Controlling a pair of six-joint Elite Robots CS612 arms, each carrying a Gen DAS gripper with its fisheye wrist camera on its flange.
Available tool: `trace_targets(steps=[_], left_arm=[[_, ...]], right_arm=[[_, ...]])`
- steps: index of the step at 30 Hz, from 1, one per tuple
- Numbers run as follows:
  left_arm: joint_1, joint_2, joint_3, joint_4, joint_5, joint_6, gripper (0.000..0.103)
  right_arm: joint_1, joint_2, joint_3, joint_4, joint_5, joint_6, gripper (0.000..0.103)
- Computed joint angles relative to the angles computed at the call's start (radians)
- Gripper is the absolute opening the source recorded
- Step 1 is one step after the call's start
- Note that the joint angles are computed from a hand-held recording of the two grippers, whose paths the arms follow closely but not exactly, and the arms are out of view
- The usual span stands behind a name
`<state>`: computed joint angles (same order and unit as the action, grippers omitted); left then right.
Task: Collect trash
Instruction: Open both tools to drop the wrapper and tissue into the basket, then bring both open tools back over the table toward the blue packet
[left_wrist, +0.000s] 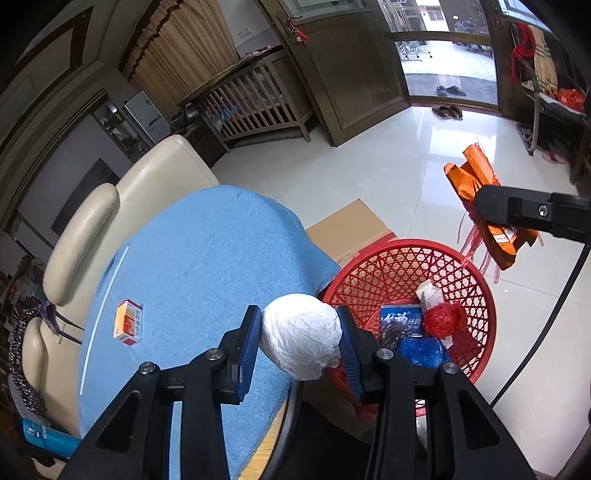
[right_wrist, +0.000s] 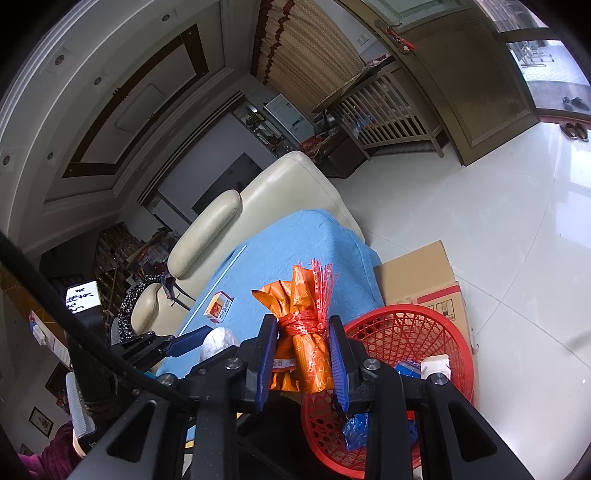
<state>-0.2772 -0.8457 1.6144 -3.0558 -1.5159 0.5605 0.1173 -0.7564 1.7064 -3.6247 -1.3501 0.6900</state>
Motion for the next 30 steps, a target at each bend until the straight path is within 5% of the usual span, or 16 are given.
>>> trace_targets(steps=[10, 12, 14, 18, 23, 30], left_arm=[[0.028, 0.001, -0.025, 0.061, -0.138, -0.057, 0.054], [0.034, 0.0, -0.026, 0.051, -0.159, -0.069, 0.06], [0.04, -0.001, -0.024, 0.032, -0.178, -0.08, 0.064], [0.051, -0.002, -0.026, 0.009, -0.217, -0.096, 0.064], [0.064, -0.002, -0.026, -0.019, -0.209, -0.109, 0.064], [0.09, -0.009, -0.001, -0.091, -0.081, -0.145, 0.064]], right_arm=[[0.004, 0.003, -0.005, 0.022, -0.033, 0.021, 0.033], [0.004, 0.003, -0.006, 0.024, -0.042, 0.032, 0.04], [0.007, 0.004, -0.005, 0.009, -0.053, 0.035, 0.062], [0.009, 0.006, -0.006, -0.009, -0.053, 0.026, 0.062], [0.015, 0.003, -0.011, -0.007, -0.06, -0.001, 0.062], [0.025, -0.001, -0.024, 0.009, -0.062, -0.026, 0.062]])
